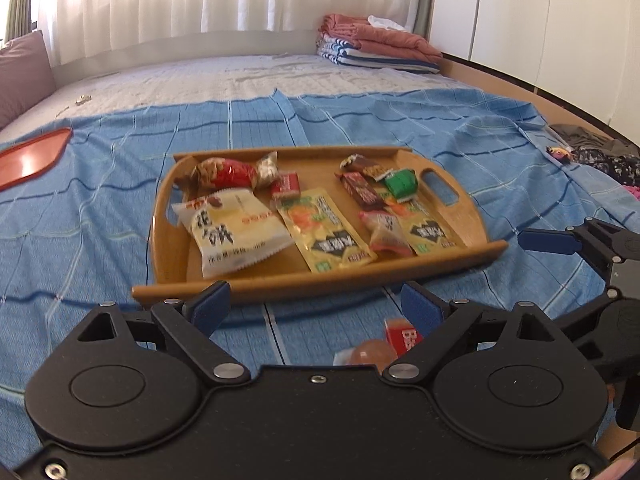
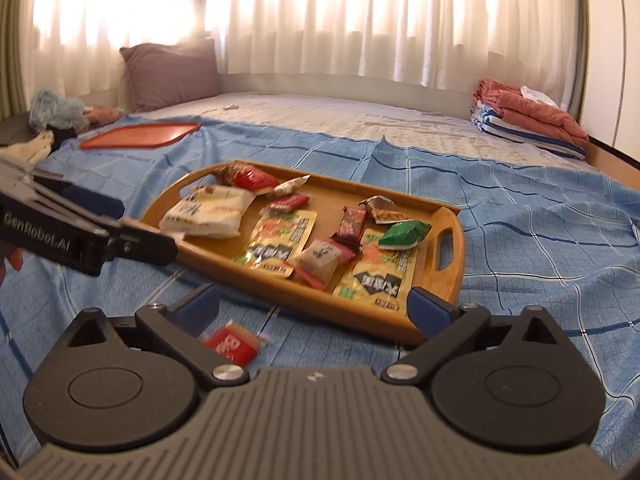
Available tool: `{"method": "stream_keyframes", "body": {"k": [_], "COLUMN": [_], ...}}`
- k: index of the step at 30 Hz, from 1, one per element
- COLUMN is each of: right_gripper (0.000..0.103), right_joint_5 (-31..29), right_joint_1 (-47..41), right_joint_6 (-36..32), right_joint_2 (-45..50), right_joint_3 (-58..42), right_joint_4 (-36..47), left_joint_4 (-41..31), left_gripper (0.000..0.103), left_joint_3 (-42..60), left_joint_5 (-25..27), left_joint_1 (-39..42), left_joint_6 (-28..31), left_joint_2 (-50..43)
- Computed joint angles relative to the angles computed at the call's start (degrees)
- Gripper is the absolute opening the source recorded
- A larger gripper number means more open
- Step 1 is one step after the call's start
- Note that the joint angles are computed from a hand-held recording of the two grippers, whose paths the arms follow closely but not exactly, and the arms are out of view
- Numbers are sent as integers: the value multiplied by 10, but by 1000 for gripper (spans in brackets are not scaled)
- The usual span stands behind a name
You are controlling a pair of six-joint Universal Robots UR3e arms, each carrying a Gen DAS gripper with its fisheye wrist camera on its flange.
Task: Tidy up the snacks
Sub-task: 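Move both tools back toward the jelly cup and Biscoff packet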
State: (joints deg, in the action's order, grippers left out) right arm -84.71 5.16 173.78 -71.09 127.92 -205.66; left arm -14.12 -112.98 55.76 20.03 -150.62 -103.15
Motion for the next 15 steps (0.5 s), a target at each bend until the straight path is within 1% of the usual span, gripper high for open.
{"method": "stream_keyframes", "body": {"k": [5, 8, 9, 11, 12, 14, 15], "right_gripper": [103, 103, 103, 103, 103, 103, 103], "right_joint_5": [-6, 8, 16, 24, 24, 23, 22], "right_joint_1": [27, 34, 34, 38, 41, 47, 49], "right_joint_6": [-49, -77, -87, -96, -96, -92, -88], "right_joint_2": [15, 23, 26, 34, 38, 50, 55], "right_joint_3": [27, 44, 51, 55, 53, 44, 40], "right_joint_4": [-13, -25, -32, -36, -34, -30, -30], "left_joint_4": [19, 24, 15, 0, -6, -21, -27], "left_gripper": [92, 91, 90, 83, 81, 72, 70], "left_joint_3": [-42, -61, -63, -65, -65, -64, -64], "left_joint_5": [1, 2, 1, 1, 1, -4, -6], "left_joint_1": [2, 3, 3, 1, 0, 0, 0], "left_joint_6": [28, 47, 56, 67, 71, 77, 78], "left_joint_2": [11, 15, 16, 16, 15, 14, 14]}}
